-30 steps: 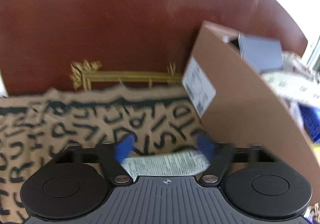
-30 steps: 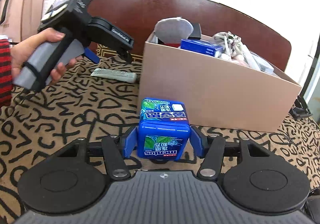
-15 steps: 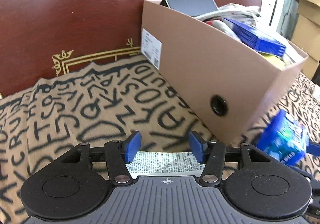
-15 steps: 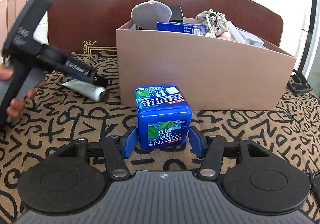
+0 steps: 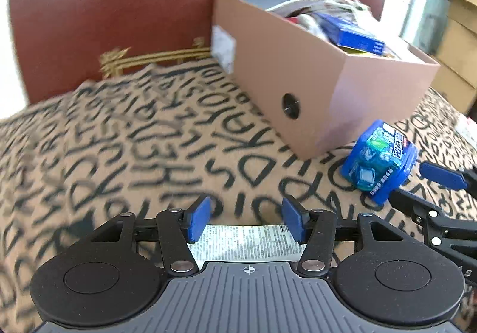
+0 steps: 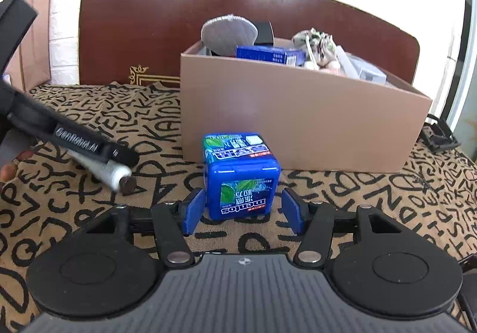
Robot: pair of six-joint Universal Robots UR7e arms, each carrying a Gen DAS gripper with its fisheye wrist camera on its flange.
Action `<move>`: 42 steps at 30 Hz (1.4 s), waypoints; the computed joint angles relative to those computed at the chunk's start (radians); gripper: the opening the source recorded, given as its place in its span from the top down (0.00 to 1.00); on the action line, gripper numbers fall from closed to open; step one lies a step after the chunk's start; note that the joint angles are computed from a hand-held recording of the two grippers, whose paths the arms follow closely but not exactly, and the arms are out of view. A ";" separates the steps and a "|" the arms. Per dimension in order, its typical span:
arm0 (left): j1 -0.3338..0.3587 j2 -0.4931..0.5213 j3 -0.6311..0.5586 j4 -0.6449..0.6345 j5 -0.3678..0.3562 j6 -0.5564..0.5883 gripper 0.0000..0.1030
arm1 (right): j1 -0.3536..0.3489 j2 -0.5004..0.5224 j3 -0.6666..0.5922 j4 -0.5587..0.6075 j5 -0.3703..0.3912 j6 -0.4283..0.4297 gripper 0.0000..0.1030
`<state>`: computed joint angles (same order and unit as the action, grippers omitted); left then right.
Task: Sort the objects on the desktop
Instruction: 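Grasp the white hand-cream tube with the left gripper and lift it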
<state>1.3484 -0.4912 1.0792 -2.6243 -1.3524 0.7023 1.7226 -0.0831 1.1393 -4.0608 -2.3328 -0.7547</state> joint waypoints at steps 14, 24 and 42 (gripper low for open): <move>-0.030 -0.137 0.232 -0.175 0.087 -0.396 0.12 | -0.002 -0.028 0.071 -0.077 0.051 -0.061 0.37; -0.034 -0.122 0.189 0.005 0.056 -0.523 0.12 | -0.012 -0.047 0.108 -0.086 0.054 -0.004 0.36; -0.106 -0.082 0.216 -0.120 0.440 -0.469 0.68 | -0.024 -0.079 0.167 -0.151 0.071 0.010 0.31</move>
<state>1.2423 -0.5735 1.2949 -2.7444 -0.9123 0.2337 1.6984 -0.1624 1.3066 -4.2122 -2.2617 -0.7444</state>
